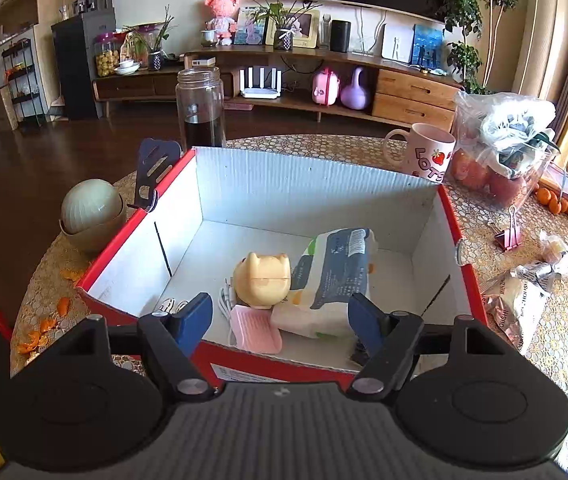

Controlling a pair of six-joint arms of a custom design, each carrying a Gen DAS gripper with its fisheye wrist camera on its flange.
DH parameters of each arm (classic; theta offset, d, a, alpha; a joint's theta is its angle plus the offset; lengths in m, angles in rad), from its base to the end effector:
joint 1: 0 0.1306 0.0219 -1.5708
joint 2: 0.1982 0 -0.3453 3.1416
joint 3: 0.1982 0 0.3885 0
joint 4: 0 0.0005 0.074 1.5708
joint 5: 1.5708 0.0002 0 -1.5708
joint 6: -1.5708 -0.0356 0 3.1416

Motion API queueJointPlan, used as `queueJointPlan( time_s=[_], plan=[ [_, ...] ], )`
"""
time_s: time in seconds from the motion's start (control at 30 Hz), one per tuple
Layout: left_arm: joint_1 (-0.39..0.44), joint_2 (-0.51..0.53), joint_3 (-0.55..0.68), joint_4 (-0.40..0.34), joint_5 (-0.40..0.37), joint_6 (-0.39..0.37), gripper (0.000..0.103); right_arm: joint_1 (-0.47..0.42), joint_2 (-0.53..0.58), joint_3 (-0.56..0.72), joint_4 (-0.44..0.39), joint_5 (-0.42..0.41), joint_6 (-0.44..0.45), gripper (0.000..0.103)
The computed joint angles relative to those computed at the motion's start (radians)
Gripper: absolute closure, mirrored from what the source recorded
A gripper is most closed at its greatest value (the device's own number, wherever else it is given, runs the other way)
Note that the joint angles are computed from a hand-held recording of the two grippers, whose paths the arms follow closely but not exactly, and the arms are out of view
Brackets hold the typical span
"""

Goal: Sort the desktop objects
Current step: 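Withdraw both grippers from the shoebox toward the snack packets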

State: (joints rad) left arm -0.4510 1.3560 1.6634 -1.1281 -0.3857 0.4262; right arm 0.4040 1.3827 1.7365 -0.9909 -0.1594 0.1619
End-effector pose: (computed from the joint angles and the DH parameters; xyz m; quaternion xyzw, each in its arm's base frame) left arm 0.4189 -0.1886 0.5150 -0.0589 0.9140 0.0088 0.4012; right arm 0.4370 0.1924 0.5454 -0.2829 0.8448 0.1247 0.4368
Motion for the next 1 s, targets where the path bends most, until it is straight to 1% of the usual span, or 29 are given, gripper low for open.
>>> queueJointPlan(
  time_s=[0.2, 0.3, 0.37, 0.47, 0.5, 0.53, 0.8, 1.0],
  plan=[
    [-0.057, -0.017, 0.000, -0.003, -0.043, 0.005, 0.019, -0.032, -0.094, -0.081, 0.015, 0.007, -0.011, 0.009],
    [-0.086, -0.026, -0.004, -0.001, -0.066, 0.010, 0.017, -0.052, -0.137, -0.119, 0.019, 0.009, -0.018, 0.008],
    [-0.105, -0.027, -0.001, 0.000, -0.081, 0.017, 0.014, -0.065, -0.167, -0.145, 0.022, 0.012, -0.023, 0.008],
    [-0.133, -0.031, 0.000, 0.002, -0.102, 0.026, 0.008, -0.091, -0.201, -0.172, 0.024, 0.007, -0.031, 0.008],
    [-0.142, -0.034, -0.003, 0.007, -0.110, 0.027, 0.003, -0.098, -0.210, -0.179, 0.025, 0.005, -0.033, 0.008],
    [-0.153, -0.038, -0.005, 0.012, -0.120, 0.026, 0.001, -0.107, -0.223, -0.189, 0.026, 0.002, -0.035, 0.008],
    [-0.225, -0.026, 0.021, -0.008, -0.151, 0.036, 0.001, -0.184, -0.298, -0.259, 0.038, -0.033, -0.035, 0.007],
    [-0.271, -0.004, 0.043, -0.011, -0.148, 0.045, 0.001, -0.257, -0.326, -0.300, 0.048, -0.077, -0.030, 0.007]
  ],
)
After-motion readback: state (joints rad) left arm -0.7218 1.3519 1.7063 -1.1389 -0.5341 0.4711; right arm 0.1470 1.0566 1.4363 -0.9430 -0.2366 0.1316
